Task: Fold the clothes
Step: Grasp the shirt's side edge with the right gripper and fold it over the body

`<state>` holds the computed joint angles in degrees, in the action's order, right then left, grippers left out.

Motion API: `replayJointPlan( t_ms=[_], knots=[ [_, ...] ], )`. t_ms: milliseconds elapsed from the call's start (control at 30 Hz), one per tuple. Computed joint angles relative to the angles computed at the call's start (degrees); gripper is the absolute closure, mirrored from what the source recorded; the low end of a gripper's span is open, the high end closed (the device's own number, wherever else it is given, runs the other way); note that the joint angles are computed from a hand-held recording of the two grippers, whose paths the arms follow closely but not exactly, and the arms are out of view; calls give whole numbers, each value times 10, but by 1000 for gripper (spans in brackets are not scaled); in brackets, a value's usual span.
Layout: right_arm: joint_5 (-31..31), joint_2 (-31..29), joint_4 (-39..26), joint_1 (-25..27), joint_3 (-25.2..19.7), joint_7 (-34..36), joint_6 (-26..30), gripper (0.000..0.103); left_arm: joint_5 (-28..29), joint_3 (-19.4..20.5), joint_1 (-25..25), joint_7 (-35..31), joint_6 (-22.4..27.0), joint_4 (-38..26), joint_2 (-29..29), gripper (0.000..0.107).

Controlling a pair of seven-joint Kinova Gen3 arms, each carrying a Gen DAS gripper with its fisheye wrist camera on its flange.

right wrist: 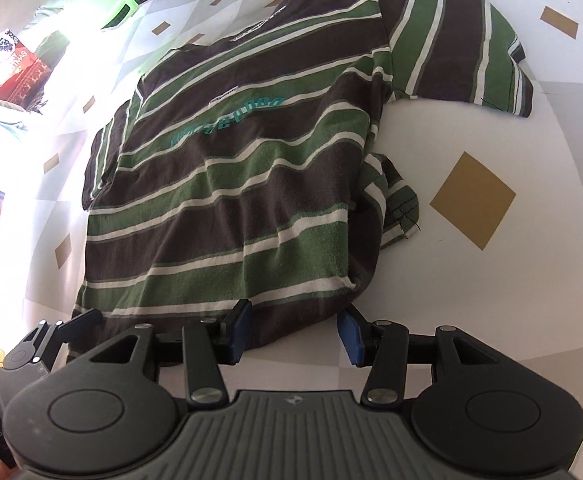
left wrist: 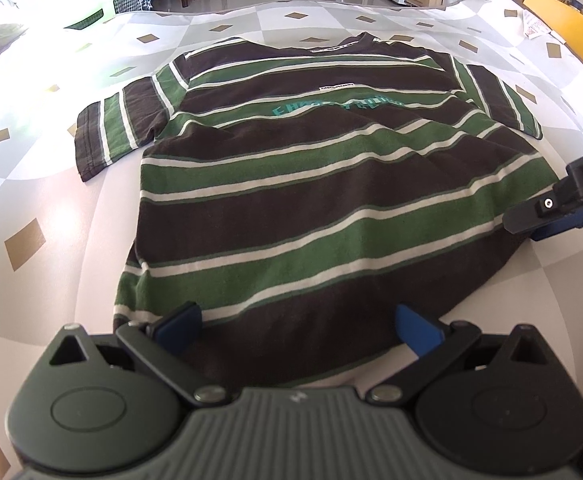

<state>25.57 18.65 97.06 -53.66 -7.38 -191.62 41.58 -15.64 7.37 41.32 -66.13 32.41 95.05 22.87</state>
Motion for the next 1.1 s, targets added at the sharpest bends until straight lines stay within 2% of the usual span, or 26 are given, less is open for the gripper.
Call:
replayJointPlan(
  t_ms=[100,167,267,367,500,667,733,867,967,1100],
  knots=[
    [18,8,-7,-11,8,-17,4,58,14,8,-14,-12,-10,8,-5,5],
    [25,14,-17,-15,11,-22,14,83,31,17,-26,-25,-16,13,-9,5],
    [33,14,-27,-16,11,-18,20,95,61,33,-47,-52,-27,23,-18,5],
    [73,0,-12,-28,26,-59,-13,97,59,35,-43,-73,-46,35,-30,5],
    [121,-12,6,-30,40,-132,-57,97,26,22,-12,-83,-59,41,-40,5],
    [162,-5,-4,-24,51,-187,-84,97,85,70,-55,-162,-55,36,-34,5],
    [171,0,-11,-21,54,-195,-88,97,95,69,-54,-177,-46,28,-28,5],
    [170,9,-19,-11,61,-208,-99,97,57,14,-5,-121,12,-18,-5,5],
    [157,17,-26,-1,64,-203,-104,97,62,7,-16,-90,50,-53,9,5],
    [143,27,-42,6,67,-170,-93,95,97,12,-53,-67,81,-99,23,5]
  ],
)
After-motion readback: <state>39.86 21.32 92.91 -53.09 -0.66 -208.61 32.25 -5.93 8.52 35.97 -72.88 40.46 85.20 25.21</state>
